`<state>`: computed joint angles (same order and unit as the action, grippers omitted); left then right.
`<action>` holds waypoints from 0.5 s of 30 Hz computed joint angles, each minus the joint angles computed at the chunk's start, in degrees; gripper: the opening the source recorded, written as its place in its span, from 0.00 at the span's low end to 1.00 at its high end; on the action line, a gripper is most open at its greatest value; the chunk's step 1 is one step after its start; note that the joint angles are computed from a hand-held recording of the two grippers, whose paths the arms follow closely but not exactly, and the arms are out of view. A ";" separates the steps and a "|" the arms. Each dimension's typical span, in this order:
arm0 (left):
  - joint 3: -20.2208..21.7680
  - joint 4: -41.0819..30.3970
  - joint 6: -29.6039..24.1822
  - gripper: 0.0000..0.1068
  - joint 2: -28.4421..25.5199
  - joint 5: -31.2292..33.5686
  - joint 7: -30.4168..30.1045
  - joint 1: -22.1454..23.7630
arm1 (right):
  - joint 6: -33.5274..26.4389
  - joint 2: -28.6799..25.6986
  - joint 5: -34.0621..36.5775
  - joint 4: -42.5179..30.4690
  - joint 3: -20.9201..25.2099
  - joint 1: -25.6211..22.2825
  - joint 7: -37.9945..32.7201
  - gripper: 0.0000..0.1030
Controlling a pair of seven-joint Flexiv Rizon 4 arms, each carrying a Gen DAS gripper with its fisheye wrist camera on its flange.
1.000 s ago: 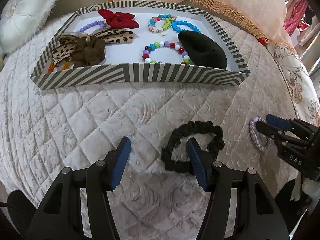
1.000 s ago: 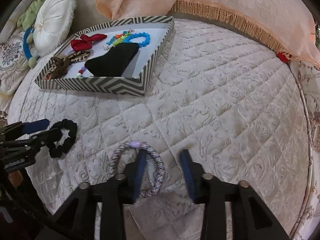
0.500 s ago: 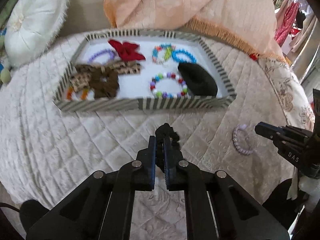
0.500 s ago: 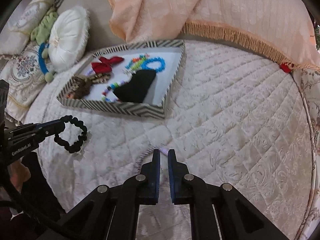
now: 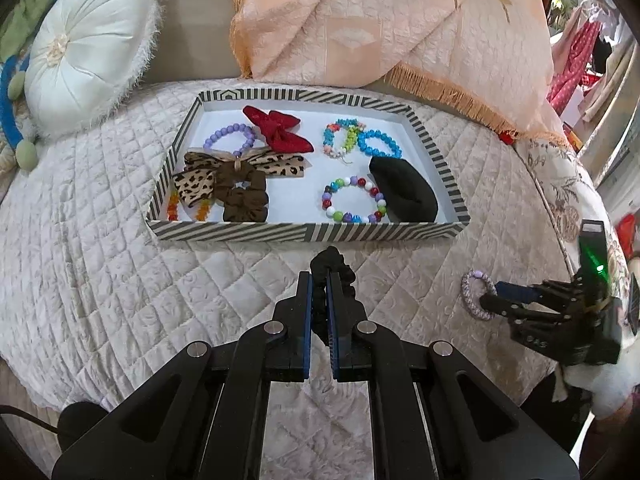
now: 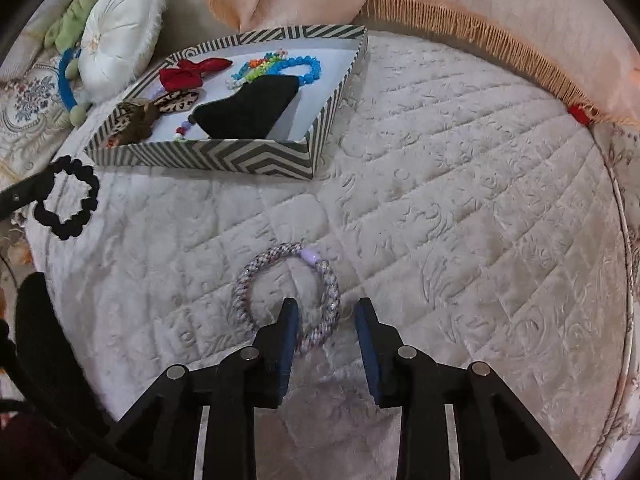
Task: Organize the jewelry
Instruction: 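Grasp the black scrunchie with the left tool while the right tool grasps the silver braided bracelet, then lower the scrunchie into the tray with the left tool while the right tool releases the silver bracelet there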
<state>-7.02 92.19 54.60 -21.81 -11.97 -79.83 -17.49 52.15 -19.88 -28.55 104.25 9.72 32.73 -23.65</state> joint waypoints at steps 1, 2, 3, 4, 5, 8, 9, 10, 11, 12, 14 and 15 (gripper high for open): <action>0.00 -0.02 -0.13 0.05 -0.01 0.05 -0.02 -0.03 | 0.44 0.01 -0.45 0.09 -0.28 0.06 0.49 0.14; -0.05 0.02 -0.15 0.05 0.02 -0.07 -0.02 0.00 | 1.12 0.05 -0.93 0.14 -0.50 0.01 0.62 0.07; -0.12 0.01 -0.19 0.05 0.06 -0.24 0.05 0.06 | 2.13 0.20 -1.34 0.31 -0.60 -0.12 0.60 0.07; -0.16 0.00 -0.18 0.05 0.16 -0.38 0.14 0.14 | 3.01 0.31 -1.27 0.32 -0.48 -0.29 0.34 0.07; -0.15 -0.07 -0.09 0.05 0.29 -0.41 0.20 0.17 | 3.80 0.53 -1.38 0.35 -0.38 -0.38 -0.05 0.07; 0.17 -1.00 0.02 0.05 0.32 0.03 0.11 0.24 | 4.87 1.33 -2.72 0.44 -0.73 -0.03 0.53 0.07; 0.25 -1.42 -0.06 0.05 0.21 0.13 0.01 0.29 | 5.64 1.70 -3.44 0.57 -0.95 0.08 1.17 0.07; 0.34 -1.97 -0.14 0.05 0.05 0.21 -0.09 0.38 | 6.16 2.00 -4.28 0.50 -1.21 0.22 1.78 0.07; 0.42 -2.44 -0.21 0.05 -0.12 0.30 -0.24 0.43 | 6.47 2.16 -4.80 0.28 -1.27 0.29 2.14 0.07; 0.55 -3.33 -0.43 0.05 -0.44 0.41 -0.60 0.48 | 6.89 2.21 -5.12 0.01 -1.31 0.27 2.42 0.07; 0.58 -4.79 -0.99 0.05 -1.02 0.49 -0.97 0.58 | 7.61 2.21 -6.12 -0.80 -1.59 0.37 3.11 0.07; 0.58 -5.76 -1.34 0.05 -1.40 0.62 -1.01 0.60 | 7.25 1.83 -6.47 -1.88 -1.68 0.45 2.79 0.07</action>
<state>-6.45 86.43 53.26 -23.22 -11.35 -80.84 -16.89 59.40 -18.05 -35.01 102.37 8.05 33.18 -20.86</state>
